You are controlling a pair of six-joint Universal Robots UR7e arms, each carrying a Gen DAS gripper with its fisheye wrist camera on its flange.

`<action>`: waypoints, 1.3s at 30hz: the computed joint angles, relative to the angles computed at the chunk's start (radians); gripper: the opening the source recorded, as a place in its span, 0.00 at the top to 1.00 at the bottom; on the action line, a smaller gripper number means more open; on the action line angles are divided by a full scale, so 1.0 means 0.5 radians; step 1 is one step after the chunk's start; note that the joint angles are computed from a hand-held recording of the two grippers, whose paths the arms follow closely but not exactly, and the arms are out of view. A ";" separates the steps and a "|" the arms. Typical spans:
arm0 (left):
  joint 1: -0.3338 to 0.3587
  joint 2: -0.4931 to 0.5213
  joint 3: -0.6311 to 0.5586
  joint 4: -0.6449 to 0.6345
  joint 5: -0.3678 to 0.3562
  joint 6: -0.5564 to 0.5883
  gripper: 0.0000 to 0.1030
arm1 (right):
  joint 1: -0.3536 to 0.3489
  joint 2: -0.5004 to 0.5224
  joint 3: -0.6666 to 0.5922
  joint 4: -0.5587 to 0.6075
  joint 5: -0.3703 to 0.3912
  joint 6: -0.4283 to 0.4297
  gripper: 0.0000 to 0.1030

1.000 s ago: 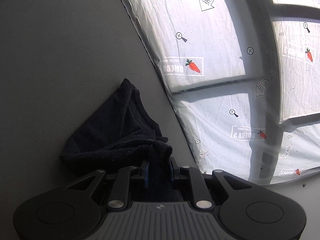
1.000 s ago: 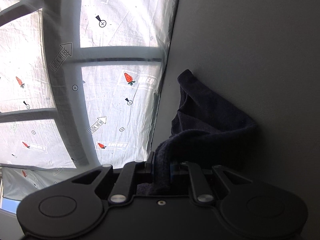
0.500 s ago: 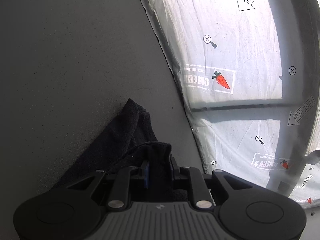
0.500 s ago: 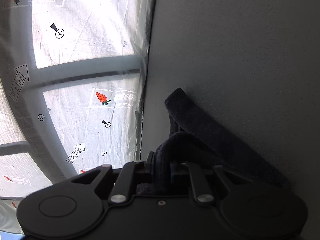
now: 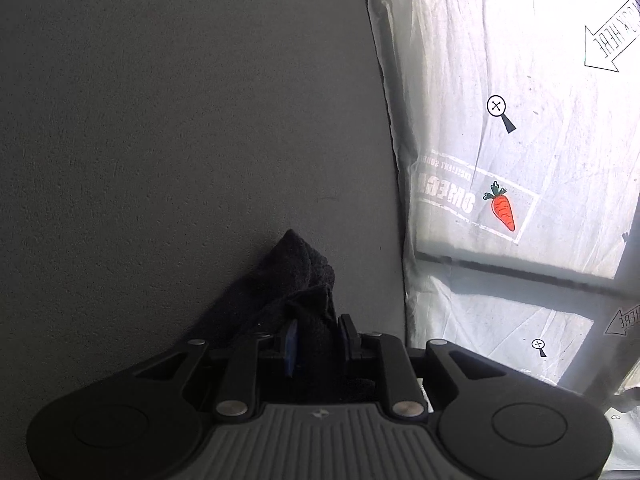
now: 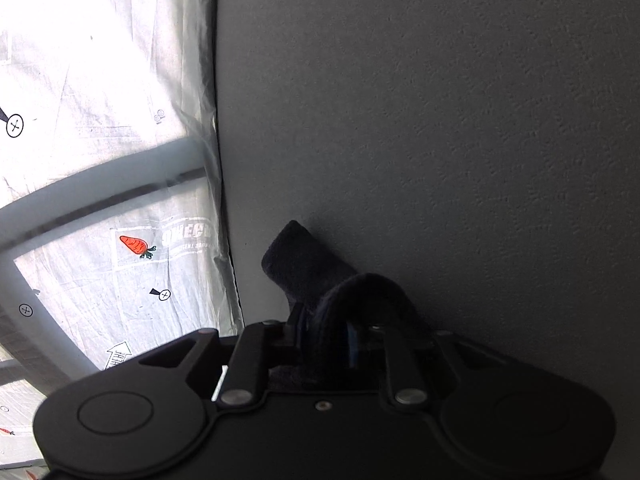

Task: Fold clothes
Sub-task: 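Grasp the folded sweater bundle with both grippers from opposite sides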

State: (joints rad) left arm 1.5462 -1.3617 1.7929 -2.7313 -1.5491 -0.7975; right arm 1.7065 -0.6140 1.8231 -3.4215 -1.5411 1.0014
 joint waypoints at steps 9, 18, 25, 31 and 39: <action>-0.108 -0.109 0.001 -0.128 0.326 0.234 0.68 | 0.083 -0.040 -0.008 -0.284 -0.062 -0.277 0.30; -0.547 -0.131 0.190 0.175 1.246 1.392 0.11 | 0.432 -0.045 -0.233 0.414 -0.845 -1.621 0.09; -0.571 -0.065 0.309 0.181 1.319 1.692 0.09 | 0.496 0.121 -0.356 0.597 -1.127 -2.085 0.08; -0.505 0.045 0.232 0.160 1.313 1.760 0.07 | 0.463 0.195 -0.453 0.627 -1.141 -2.207 0.04; -0.412 0.194 0.068 0.177 1.196 1.853 0.04 | 0.436 0.320 -0.661 0.699 -1.115 -2.385 0.01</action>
